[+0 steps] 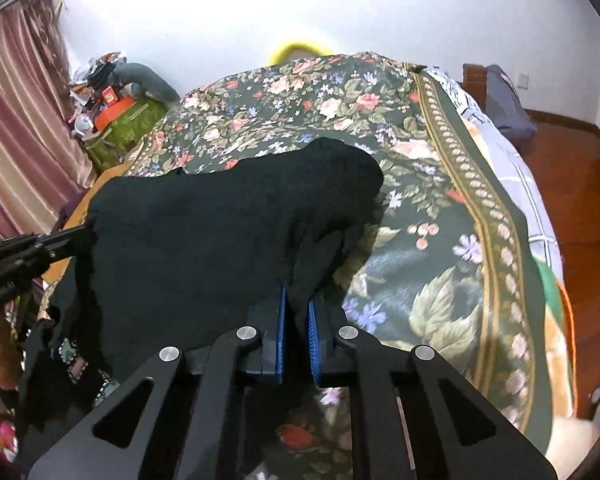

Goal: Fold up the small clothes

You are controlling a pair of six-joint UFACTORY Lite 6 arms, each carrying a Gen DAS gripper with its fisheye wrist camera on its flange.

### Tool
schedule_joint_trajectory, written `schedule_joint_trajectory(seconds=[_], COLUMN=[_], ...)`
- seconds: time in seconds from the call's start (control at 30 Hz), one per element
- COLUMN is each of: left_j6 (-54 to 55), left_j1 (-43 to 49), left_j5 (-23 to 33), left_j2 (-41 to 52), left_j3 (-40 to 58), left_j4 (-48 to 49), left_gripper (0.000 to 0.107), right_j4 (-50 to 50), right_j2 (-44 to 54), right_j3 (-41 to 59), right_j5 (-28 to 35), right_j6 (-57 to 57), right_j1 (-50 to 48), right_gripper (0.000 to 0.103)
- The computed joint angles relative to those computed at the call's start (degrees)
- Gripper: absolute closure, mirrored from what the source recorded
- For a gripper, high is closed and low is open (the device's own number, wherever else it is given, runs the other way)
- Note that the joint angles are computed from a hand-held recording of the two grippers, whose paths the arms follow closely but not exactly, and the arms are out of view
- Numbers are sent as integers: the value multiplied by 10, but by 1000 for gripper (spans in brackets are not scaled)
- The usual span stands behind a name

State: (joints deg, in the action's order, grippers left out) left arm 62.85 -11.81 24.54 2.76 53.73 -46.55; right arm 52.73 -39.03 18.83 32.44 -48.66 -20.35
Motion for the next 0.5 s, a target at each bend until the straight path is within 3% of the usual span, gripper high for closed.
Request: schedule_joint_trajectory(seconds=[0.17, 0.27, 0.33, 0.37, 0.4, 0.5], left_j6=[-105, -58, -18, -8, 12, 30], left_j1=[-41, -9, 37, 55, 81, 148], left_j5=[-59, -33, -8, -2, 4, 11], left_j2=[6, -5, -11, -10, -4, 34], left_j3=[-26, -26, -15, -9, 4, 48], left_j4=[134, 108, 80, 73, 56, 42], left_gripper=[103, 97, 75, 69, 59, 51], right_j4=[-99, -156, -162, -165, -158, -144], right_j2=[4, -42, -67, -79, -94, -87], right_j3=[13, 11, 11, 10, 6, 4], right_j5=[-34, -2, 30, 45, 62, 76], right_j6=[111, 164, 156, 156, 146, 126], right_j1=[43, 34, 12, 2, -11, -22], right_gripper=[91, 83, 69, 57, 53, 53])
